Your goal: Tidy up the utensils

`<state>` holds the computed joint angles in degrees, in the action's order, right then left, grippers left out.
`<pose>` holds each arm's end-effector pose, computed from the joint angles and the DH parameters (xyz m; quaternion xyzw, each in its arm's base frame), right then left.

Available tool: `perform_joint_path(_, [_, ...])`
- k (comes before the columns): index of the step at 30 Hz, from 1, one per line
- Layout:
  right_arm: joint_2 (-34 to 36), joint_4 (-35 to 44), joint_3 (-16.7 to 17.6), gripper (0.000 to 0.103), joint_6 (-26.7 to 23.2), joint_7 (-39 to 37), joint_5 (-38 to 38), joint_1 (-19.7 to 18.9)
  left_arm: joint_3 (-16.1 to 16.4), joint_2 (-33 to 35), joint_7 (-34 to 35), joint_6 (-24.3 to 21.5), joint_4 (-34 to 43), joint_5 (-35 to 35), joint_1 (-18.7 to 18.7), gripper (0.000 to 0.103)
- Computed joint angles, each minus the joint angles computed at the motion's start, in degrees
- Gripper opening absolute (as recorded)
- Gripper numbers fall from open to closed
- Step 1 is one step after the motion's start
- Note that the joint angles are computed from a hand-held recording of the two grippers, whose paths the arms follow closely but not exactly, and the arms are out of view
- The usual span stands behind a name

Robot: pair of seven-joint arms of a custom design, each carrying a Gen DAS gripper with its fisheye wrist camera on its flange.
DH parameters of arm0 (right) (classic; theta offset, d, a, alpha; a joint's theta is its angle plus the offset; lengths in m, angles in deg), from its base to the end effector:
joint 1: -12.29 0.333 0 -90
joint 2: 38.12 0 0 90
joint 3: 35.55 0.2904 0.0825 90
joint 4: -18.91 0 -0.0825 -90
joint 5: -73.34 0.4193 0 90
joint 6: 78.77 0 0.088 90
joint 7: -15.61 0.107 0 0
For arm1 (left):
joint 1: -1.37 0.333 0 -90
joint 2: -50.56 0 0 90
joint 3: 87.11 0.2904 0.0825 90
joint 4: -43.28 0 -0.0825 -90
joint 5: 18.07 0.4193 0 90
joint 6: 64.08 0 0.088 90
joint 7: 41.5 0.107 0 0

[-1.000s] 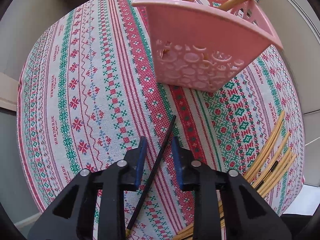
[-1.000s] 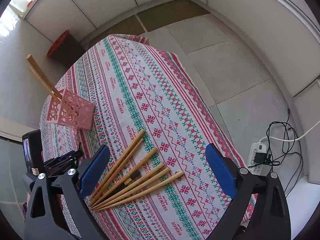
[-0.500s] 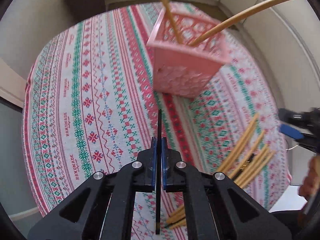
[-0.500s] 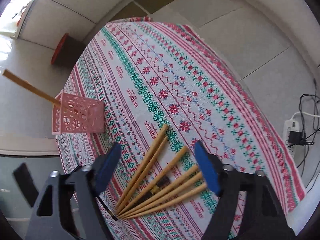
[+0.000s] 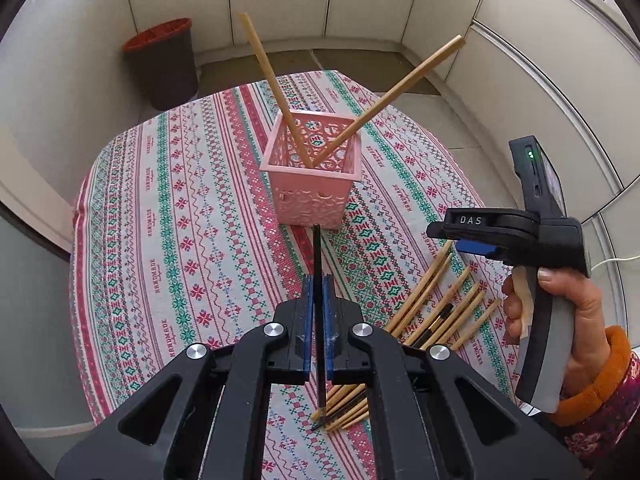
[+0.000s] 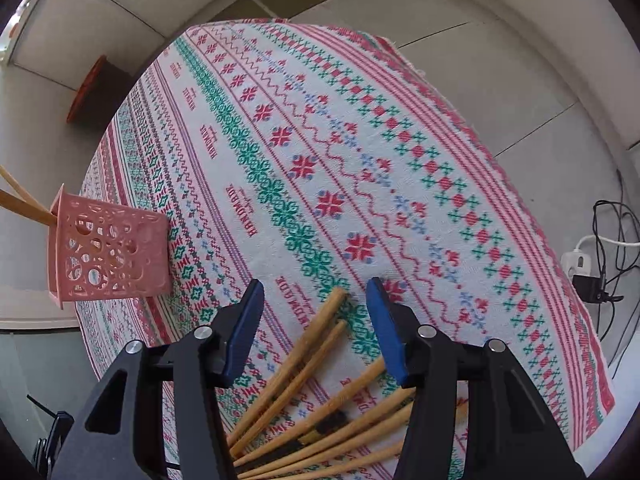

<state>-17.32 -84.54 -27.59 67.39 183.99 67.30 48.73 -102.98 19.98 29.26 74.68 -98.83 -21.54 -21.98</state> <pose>0.5001 0.4823 0.3432 -0.4856 0.8527 0.0409 0.1883 0.3647 -0.3027 0.4835 -0.5741 0.7853 -0.2055 0.1074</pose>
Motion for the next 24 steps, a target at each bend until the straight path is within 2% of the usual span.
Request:
perform_joint_path(2, [1.74, 3.13, -0.42, 0.035, -3.54, 0.39, -1.41, 0.8, 0.15, -0.37, -0.07, 0.26, -0.39, 0.03, 0.14, 0.004])
perform_joint_path(3, [2.12, 3.95, -0.73, 0.031, -4.9, 1.0, -2.33, 1.35, 0.06, -0.69, -0.33, 0.18, -0.49, 0.2, 0.29, 0.004])
perform_joint_path(4, [2.66, 4.81, -0.81, 0.02, -5.79, 1.18, -2.81, 1.61, 0.04, -0.99, -0.53, 0.24, -0.6, 0.39, 0.45, 0.004])
perform_joint_path(5, [3.16, 5.38, -0.62, 0.015, -6.0, 0.88, -2.59, 1.51, 0.1, -1.3, -0.62, 0.4, -0.74, 0.44, 0.51, 0.004])
perform_joint_path(7, [3.38, 5.4, -1.07, 0.014, -4.95, 2.12, -3.47, 2.0, 0.23, -1.98, -0.94, 0.84, -1.05, 0.39, 0.59, 0.004])
perform_joint_path(10, [2.18, 2.98, -0.96, 0.012, -0.61, 2.27, -3.51, 1.68, 0.51, -3.04, -1.17, 1.67, -1.51, 0.17, 0.6, 0.004])
perform_joint_path(14, [-2.47, -1.22, -1.54, 0.011, 2.75, 3.96, -6.46, 2.49, 0.98, -5.27, -1.07, 2.78, -2.14, -0.52, 0.2, 0.004])
perform_joint_path(20, [-12.1, -6.94, -0.22, 0.011, 3.06, 5.16, -15.27, 3.24, 0.92, -8.95, -0.97, 3.91, -2.91, -0.74, -0.64, 0.004])
perform_joint_path(23, [-17.65, -10.48, 1.36, 0.011, 2.93, 8.01, -21.28, 2.77, 1.06, -7.17, -3.11, 2.2, -2.18, -1.5, 0.54, 0.008])
perform_joint_path(24, [-18.93, -11.22, 2.01, 0.011, 3.08, 8.91, -22.93, 2.26, 1.54, -5.61, -4.5, 1.52, -1.81, -2.36, 1.22, 0.021])
